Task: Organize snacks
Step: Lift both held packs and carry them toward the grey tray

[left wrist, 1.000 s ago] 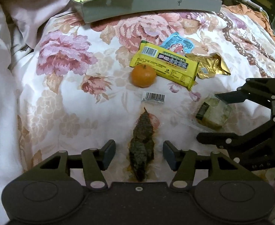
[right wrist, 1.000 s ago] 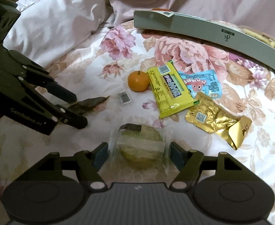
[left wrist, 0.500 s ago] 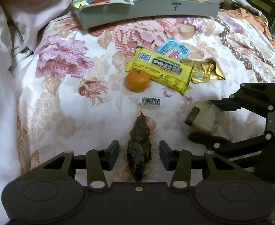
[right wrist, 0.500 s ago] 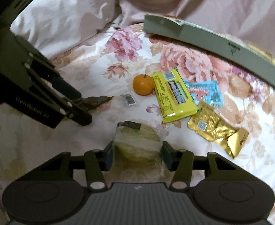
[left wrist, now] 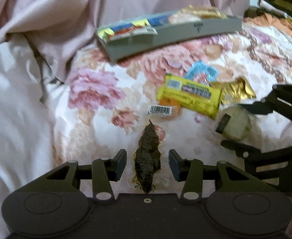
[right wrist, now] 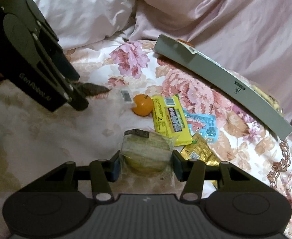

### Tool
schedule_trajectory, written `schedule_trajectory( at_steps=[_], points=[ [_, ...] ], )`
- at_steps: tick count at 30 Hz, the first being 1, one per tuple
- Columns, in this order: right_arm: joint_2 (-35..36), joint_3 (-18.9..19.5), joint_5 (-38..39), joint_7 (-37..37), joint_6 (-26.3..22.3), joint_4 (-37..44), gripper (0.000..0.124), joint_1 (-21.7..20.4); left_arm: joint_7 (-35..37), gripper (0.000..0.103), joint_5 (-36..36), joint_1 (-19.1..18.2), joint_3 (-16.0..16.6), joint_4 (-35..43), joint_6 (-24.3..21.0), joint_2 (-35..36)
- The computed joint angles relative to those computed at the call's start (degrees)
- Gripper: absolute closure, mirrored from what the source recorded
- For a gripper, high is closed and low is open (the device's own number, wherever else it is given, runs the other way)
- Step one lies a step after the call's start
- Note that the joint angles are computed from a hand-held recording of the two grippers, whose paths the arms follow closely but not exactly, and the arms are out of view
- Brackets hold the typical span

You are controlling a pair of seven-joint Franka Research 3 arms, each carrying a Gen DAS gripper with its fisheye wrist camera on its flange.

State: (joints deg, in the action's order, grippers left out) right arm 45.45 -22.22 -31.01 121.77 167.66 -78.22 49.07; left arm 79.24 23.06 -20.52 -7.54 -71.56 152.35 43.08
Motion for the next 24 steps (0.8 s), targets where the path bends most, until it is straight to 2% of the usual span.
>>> schedule_trajectory(
  at_steps=[10, 17, 21, 24],
  points=[
    [1.68, -12.17, -5.05, 12.06, 4.26, -1.02, 0.068, 7.35, -14.45, 0.055, 6.92, -3.24, 6.81, -4.44, 13.02, -2.53],
    [3.34, -21.75, -5.2, 19.71, 8.69, -2.2, 0.068, 12.84, -19.45, 0.055, 10.12, -3.85, 8.63, -6.73, 19.65, -3.72],
    [4.58, -25.14, -2.22, 20.26, 9.87, -2.64, 0.068, 14.89, -25.69, 0.055, 13.04, -7.24, 14.27, -7.39, 25.04, -3.85],
    [5.76, -27.33, 0.24, 20.31, 10.92, -2.37, 0.068, 15.94, -32.57, 0.055, 13.94, -11.08, 20.53, -6.74, 28.65, -3.05]
  ],
)
